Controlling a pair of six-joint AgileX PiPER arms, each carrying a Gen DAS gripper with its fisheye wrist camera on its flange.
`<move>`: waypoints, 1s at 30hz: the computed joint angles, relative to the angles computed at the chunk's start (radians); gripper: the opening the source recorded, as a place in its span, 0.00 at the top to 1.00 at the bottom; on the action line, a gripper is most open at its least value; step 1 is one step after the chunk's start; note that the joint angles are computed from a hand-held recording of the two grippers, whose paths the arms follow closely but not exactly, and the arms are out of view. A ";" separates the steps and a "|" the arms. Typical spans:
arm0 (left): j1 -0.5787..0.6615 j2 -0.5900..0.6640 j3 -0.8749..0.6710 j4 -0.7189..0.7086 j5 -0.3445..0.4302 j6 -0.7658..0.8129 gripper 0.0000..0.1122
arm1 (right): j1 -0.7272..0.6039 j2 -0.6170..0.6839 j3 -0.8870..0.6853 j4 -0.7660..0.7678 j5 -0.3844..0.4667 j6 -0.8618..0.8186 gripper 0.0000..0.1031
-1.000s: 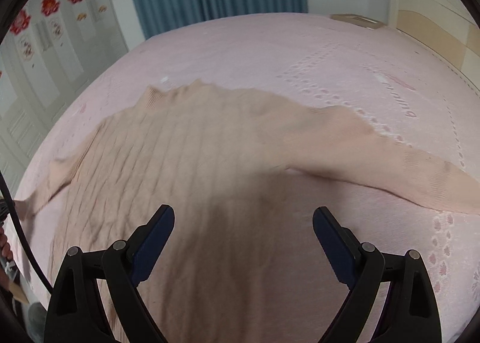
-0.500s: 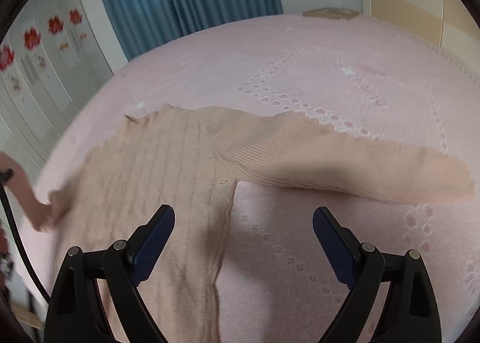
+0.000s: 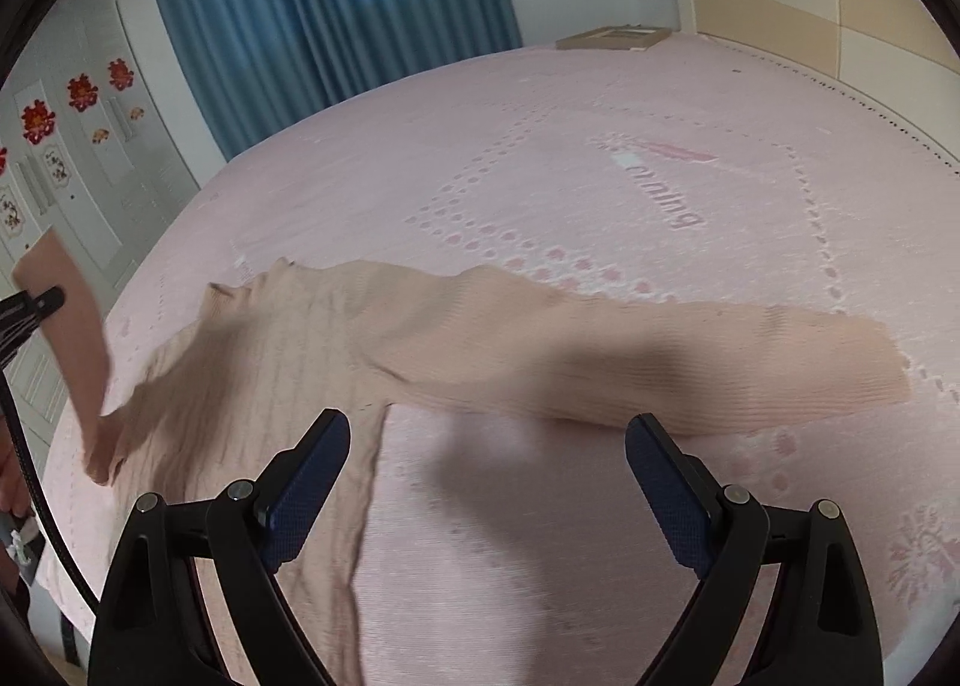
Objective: Fold small clothes
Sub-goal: 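Carry the held sleeve across the sweater body and release it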
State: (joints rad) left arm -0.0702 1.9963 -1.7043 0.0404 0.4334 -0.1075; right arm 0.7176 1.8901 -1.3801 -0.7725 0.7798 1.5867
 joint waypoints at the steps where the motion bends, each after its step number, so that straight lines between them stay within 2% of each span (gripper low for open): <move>1: -0.033 0.011 0.000 0.010 -0.002 -0.011 0.94 | -0.003 -0.007 0.011 -0.009 0.002 0.007 0.10; 9: -0.192 0.104 0.016 0.008 0.009 -0.054 0.94 | -0.052 -0.041 0.072 -0.001 -0.039 0.021 0.10; 12: -0.190 0.170 -0.053 -0.181 0.084 0.092 0.92 | -0.072 -0.053 0.095 0.010 -0.082 0.030 0.10; 13: -0.183 0.183 -0.069 -0.226 0.111 0.129 0.90 | -0.082 -0.057 0.104 0.024 -0.106 0.024 0.10; 14: -0.187 0.196 -0.085 -0.231 0.143 0.125 0.82 | -0.091 -0.056 0.106 0.041 -0.124 0.014 0.10; 16: -0.179 0.210 -0.105 -0.238 0.199 0.152 0.72 | -0.091 -0.050 0.098 0.047 -0.117 0.011 0.10; 18: -0.180 0.189 -0.064 -0.181 0.185 0.132 0.66 | -0.074 -0.031 0.067 0.039 -0.088 -0.001 0.10; 21: -0.148 0.112 0.071 -0.140 0.091 0.147 0.51 | -0.051 0.005 0.012 0.047 -0.060 -0.049 0.10; 23: -0.095 0.069 0.138 -0.167 0.041 0.192 0.36 | -0.037 0.037 -0.037 0.059 -0.039 -0.090 0.10; 25: -0.028 0.025 0.216 -0.210 -0.013 0.248 0.33 | -0.020 0.086 -0.109 0.080 -0.009 -0.145 0.10; 27: 0.040 0.006 0.262 -0.188 -0.047 0.241 0.33 | -0.002 0.138 -0.185 0.095 0.032 -0.190 0.10; 30: 0.145 0.020 0.284 -0.174 -0.068 0.246 0.33 | 0.039 0.202 -0.279 0.043 0.110 -0.187 0.10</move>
State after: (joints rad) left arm 0.0748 2.0162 -1.4201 -0.1337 0.3658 0.1388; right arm 0.7570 2.0918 -1.6595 -0.7294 0.8893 1.4002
